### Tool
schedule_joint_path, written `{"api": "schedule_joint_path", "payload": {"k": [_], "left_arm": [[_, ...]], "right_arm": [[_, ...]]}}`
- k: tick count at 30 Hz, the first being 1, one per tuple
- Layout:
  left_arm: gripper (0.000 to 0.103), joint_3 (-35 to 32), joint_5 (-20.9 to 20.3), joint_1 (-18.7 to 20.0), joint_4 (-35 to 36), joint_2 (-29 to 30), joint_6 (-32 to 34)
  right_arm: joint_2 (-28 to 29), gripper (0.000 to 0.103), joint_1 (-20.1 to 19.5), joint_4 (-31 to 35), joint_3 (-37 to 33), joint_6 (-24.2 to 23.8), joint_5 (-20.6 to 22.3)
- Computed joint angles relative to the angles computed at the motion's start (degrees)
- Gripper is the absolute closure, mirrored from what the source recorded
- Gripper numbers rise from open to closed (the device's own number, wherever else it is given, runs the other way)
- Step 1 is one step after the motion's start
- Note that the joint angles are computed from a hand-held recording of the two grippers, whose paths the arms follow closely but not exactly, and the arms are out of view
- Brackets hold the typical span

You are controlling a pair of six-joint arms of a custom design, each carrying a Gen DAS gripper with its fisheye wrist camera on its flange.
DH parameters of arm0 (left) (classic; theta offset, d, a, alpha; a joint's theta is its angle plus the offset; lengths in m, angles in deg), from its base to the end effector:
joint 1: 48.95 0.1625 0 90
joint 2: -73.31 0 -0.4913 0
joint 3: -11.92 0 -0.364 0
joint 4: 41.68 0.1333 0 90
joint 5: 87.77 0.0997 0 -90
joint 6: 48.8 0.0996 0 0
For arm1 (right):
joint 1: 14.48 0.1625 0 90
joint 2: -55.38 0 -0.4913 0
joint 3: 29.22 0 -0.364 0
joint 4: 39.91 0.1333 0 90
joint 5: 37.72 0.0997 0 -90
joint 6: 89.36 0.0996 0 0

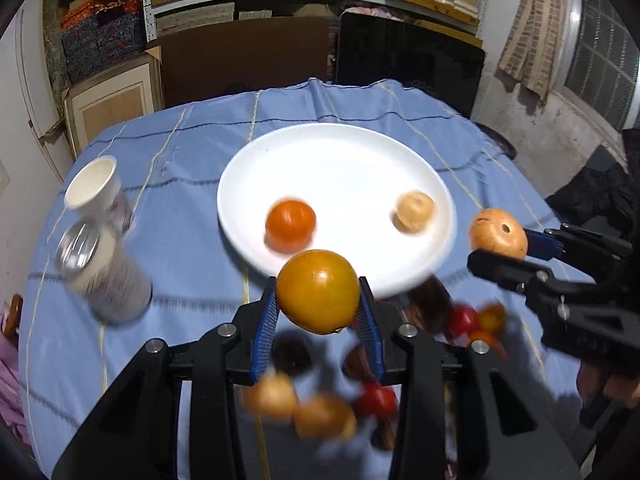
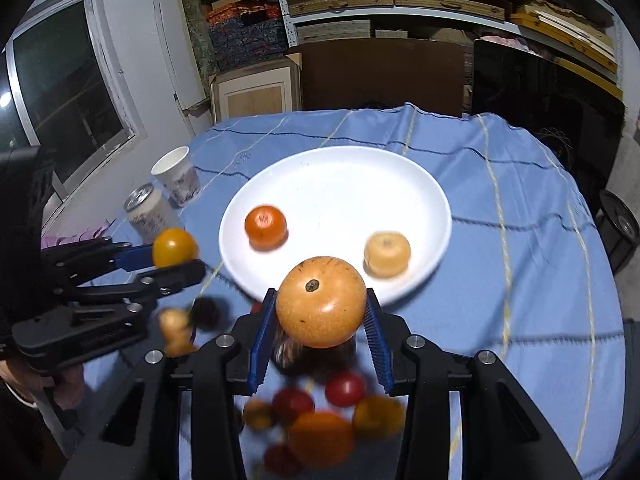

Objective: Organize fruits
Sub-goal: 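Lower both held tomatoes onto the white plate and open both grippers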

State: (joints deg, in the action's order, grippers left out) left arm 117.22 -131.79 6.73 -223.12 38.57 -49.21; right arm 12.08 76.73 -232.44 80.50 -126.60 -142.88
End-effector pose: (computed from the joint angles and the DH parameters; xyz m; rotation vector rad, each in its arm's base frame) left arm -0.1931 -0.6463 0.0701 0.5168 2.3340 -0.7209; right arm 0.1208 -0.6380 0.1469 0.7538 -2.5060 0.7029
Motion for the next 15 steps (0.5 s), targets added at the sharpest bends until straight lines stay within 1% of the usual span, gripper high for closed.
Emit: {"api": "schedule_joint_path", "payload": {"k": [2, 5, 8, 12, 14, 15], "left_arm": [[0.066, -5.0, 1.6, 1.0, 3.5, 1.9, 0.3], [0.066, -12.8, 1.3, 2.6, 6.8, 4.6, 2.7], [0.066, -19.7, 1.2, 4.0, 10.2, 7.2, 4.4], [0.066, -27.3, 1.2, 5.7, 16.6, 10.5, 3.8], [0.066, -29.9, 1.1, 6.4, 19.6, 11.8, 3.0], [0.066, -30.8, 0.9, 6.7, 21.2, 12.2, 2.4]], "right_arm": [[2.0, 0.06, 0.4, 2.8, -4.3, -0.2, -0.5], [5.6, 0.06, 0.7, 7.3, -12.0, -1.2, -2.4], [8.6, 0.06, 0.5, 11.9, -18.7, -0.9, -4.6], [11.5, 0.06, -0.3, 16.4, -24.8, 1.0, -5.8], [12.6, 0.06, -0.6, 18.6, -26.9, 1.7, -6.6], [13.0, 0.06, -0.6, 18.6, -27.4, 1.5, -7.2]]}}
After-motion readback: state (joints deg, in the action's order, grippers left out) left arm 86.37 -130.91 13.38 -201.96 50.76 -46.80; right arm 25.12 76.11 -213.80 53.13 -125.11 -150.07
